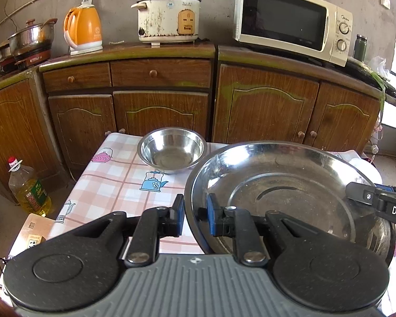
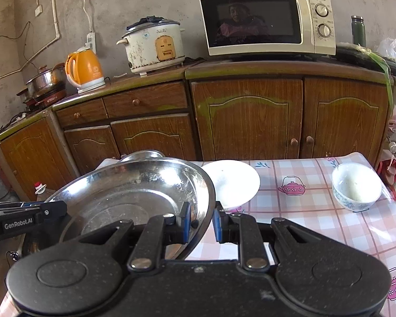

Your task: Organize plates and bowls

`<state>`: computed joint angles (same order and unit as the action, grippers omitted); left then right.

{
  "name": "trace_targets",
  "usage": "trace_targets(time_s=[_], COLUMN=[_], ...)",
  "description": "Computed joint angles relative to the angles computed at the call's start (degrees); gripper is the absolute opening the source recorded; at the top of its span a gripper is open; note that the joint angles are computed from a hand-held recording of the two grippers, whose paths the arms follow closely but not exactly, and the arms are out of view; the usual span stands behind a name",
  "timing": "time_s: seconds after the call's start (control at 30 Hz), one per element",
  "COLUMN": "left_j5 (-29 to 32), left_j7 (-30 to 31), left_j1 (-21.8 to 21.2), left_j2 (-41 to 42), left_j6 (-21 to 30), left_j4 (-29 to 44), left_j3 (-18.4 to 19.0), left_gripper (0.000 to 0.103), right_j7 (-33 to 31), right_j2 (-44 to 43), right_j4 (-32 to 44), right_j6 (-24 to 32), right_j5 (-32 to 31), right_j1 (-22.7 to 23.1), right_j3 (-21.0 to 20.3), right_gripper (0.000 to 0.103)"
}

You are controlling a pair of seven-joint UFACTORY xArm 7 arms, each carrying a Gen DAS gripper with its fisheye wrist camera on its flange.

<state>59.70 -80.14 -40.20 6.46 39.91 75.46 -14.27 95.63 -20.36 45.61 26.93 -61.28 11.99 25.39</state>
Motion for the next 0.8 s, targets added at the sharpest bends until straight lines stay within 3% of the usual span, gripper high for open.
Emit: trace_targets(time_s=[0.8], left_j5=[-0.37], left_j7=[-0.35], left_j1=[2.94], left_j2=[-6.50], left_j6=[1.67], left_j4=[-4.75], left_j3=[-3.61], left_gripper=[0.018], right_j7=[-2.48], right_j2=[-2.73], right_j4=[1.75], right_j6=[2.13], right_j5=[3.11], right_j1=[0.52], right_j3=[3.10], right_gripper=[0.024])
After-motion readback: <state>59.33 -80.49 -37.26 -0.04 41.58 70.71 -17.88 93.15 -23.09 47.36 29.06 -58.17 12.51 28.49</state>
